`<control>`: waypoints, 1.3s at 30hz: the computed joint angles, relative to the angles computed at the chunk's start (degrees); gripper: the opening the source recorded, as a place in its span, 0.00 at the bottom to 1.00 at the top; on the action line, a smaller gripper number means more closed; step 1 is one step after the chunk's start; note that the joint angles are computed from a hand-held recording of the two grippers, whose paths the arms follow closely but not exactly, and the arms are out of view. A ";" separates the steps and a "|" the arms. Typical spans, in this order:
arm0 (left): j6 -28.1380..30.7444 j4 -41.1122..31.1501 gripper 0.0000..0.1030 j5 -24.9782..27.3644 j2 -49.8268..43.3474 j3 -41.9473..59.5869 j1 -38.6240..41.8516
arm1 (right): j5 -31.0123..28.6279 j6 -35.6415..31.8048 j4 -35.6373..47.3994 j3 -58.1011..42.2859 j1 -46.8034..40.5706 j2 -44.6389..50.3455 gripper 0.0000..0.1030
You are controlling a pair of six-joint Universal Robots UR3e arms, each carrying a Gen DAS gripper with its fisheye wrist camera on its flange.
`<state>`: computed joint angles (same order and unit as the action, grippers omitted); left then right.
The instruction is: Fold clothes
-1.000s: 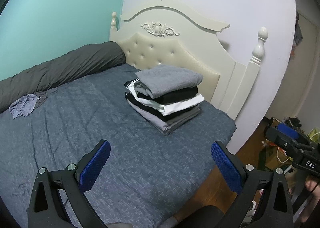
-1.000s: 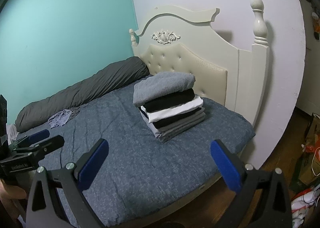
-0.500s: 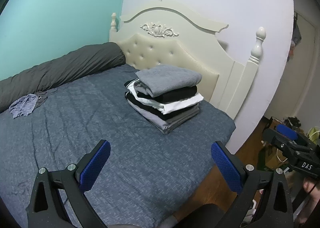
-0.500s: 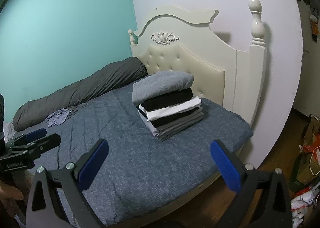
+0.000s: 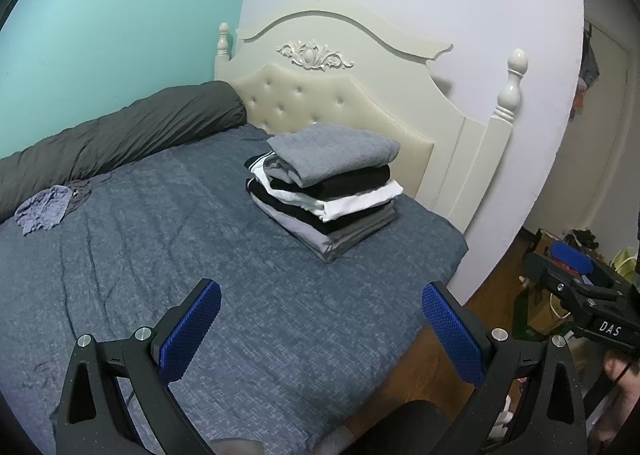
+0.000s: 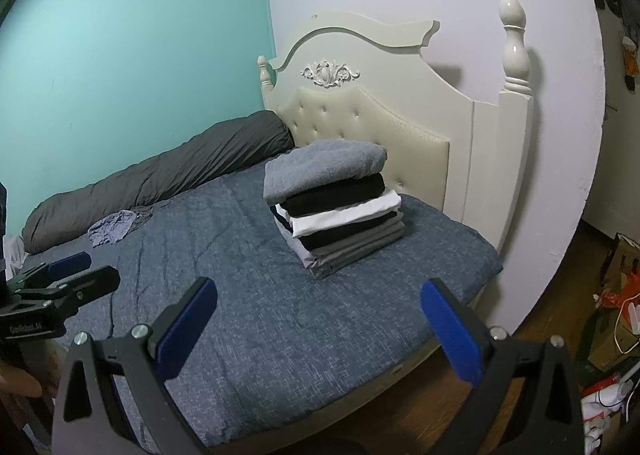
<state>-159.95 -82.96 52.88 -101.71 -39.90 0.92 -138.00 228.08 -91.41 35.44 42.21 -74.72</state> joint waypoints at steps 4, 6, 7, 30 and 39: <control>-0.37 1.50 1.00 0.18 0.84 -1.84 0.04 | -0.03 -0.04 0.35 -0.51 0.04 0.35 0.99; -0.52 2.07 1.00 0.20 1.17 -2.62 0.15 | 0.02 -0.22 0.42 -0.70 0.04 0.49 0.99; -0.46 2.07 1.00 0.07 1.22 -2.75 0.23 | 0.00 -0.29 0.53 -0.94 0.07 0.62 0.99; 0.03 0.86 1.00 -0.63 0.91 -2.20 0.67 | -0.41 0.24 0.74 -0.89 0.29 0.56 0.99; 0.49 -0.10 1.00 -0.74 0.47 -1.51 0.52 | -0.44 0.74 0.61 0.04 0.53 0.15 1.00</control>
<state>-159.46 -83.06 52.14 -101.25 -41.41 1.44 -138.43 228.82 -90.80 35.49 42.74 -74.57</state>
